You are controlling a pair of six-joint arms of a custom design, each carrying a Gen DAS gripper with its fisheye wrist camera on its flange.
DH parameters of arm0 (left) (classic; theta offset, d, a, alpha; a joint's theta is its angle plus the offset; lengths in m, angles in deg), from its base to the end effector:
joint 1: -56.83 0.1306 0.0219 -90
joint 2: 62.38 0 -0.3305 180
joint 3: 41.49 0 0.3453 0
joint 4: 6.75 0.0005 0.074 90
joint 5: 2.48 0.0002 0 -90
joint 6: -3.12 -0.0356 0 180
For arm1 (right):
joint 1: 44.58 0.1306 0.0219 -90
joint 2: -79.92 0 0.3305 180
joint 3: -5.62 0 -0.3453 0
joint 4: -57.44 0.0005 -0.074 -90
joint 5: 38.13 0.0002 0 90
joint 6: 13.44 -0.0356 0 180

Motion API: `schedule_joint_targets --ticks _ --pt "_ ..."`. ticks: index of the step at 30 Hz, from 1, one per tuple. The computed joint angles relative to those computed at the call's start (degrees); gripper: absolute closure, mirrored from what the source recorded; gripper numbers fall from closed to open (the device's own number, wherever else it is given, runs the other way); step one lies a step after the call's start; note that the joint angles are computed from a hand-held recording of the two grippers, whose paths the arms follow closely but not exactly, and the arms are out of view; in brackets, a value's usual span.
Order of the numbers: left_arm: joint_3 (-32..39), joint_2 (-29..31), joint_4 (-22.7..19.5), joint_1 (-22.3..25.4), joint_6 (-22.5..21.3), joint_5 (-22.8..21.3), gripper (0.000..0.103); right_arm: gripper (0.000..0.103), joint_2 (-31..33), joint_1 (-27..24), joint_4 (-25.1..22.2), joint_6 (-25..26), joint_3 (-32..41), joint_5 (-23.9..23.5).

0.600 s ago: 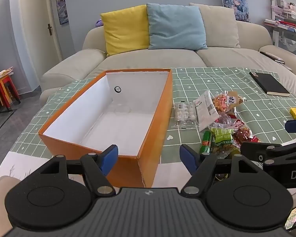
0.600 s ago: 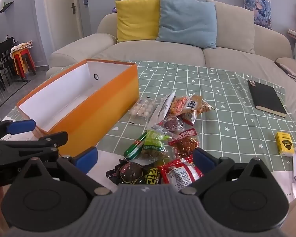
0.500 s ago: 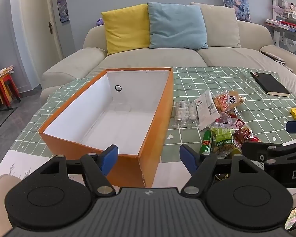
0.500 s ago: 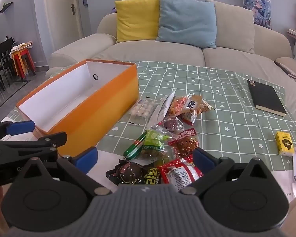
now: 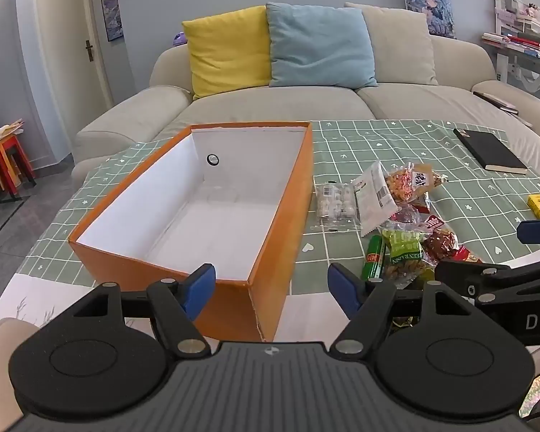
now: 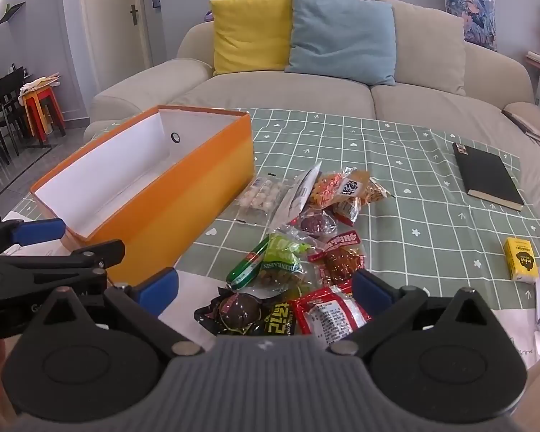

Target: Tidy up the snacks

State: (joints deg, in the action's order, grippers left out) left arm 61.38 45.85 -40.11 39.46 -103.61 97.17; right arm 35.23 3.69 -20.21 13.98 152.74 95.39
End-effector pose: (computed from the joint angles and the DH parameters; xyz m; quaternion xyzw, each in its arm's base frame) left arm 0.5269 -0.1716 0.3439 0.2982 0.8482 -0.0782 0.4308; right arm 0.4417 0.4576 0.3425 0.1901 0.8914 -0.0457 0.4088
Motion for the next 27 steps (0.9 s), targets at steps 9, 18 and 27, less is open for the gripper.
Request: schedule_joint_targets --ticks 9,18,27 --pt "0.1 0.0 -0.4 -0.1 0.0 -0.2 0.019 0.004 -0.2 0.0 0.2 -0.1 -0.4 0.0" --pt "0.6 0.2 -1.2 -0.1 -0.1 -0.3 0.019 0.004 0.0 -0.2 1.1 -0.4 -1.1 -0.2" --pt "0.3 0.1 -1.4 -0.2 -0.1 -0.3 0.019 0.004 -0.4 -0.2 1.3 -0.4 -1.7 -0.2"
